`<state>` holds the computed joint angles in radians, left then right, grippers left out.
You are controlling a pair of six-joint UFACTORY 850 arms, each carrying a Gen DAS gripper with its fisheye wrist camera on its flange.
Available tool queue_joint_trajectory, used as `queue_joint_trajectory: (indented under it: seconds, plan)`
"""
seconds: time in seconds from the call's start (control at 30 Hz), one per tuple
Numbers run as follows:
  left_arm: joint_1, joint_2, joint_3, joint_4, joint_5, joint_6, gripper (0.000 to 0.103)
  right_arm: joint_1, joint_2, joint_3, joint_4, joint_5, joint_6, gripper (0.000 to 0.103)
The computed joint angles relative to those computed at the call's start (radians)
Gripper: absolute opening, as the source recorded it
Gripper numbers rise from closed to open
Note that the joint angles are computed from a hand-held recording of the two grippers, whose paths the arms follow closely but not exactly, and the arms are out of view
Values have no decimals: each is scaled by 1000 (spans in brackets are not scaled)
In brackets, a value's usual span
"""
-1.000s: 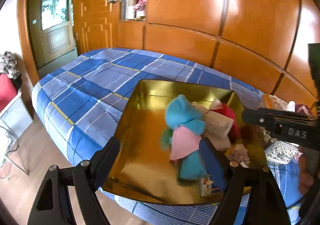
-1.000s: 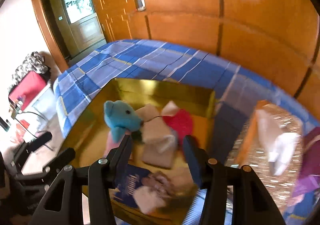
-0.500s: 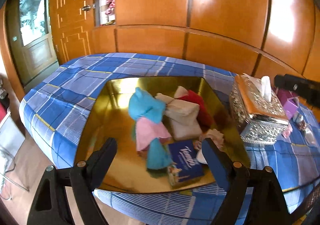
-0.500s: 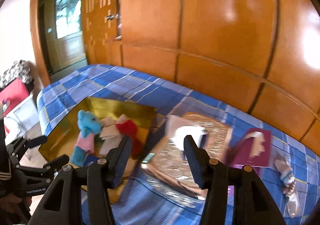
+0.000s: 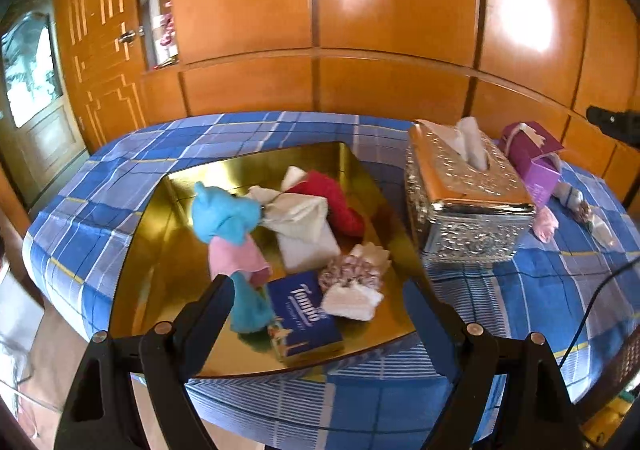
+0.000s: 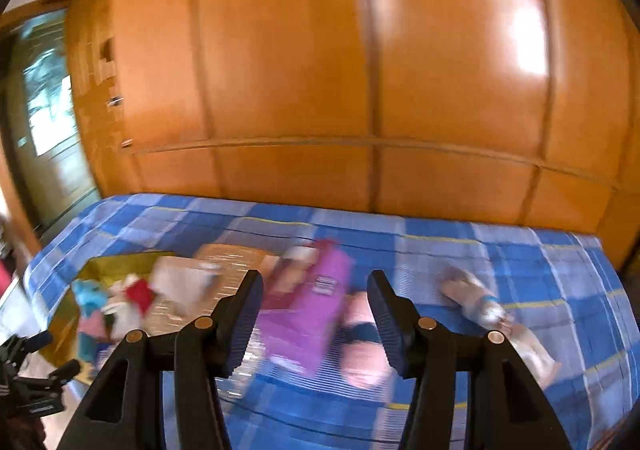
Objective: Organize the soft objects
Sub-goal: 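Move the right tool back to the bed and grasp the pink rolled towel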
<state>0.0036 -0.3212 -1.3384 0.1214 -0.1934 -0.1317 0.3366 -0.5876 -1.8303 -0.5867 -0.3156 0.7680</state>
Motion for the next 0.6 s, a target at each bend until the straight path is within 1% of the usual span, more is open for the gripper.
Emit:
queue_joint_trajectory:
  seconds: [0.1,0.2,0.23,0.37,0.5,0.6]
  plan:
    - [-11,-6,-11,-49,-8,58,87,-41,21,40,-58,-42,116,54]
    - [-25,-18,-30,-113,-24,138,87,-94,40,77,-48,-91,191,54]
    - [-28,-23,-37,-132,-29,161,87,-118,48,93,-20,-103,203,54]
    - [-51,-41,-63,-226,-51,279,87,-202,80,155,121,-125,182,54]
    - [-73,-54,-79,-320,-72,399,87,-270,109,206,188,-132,206,54]
    - [-88,-68,-98,-372,-99,470,87,-304,96,194,226,-162,179,54]
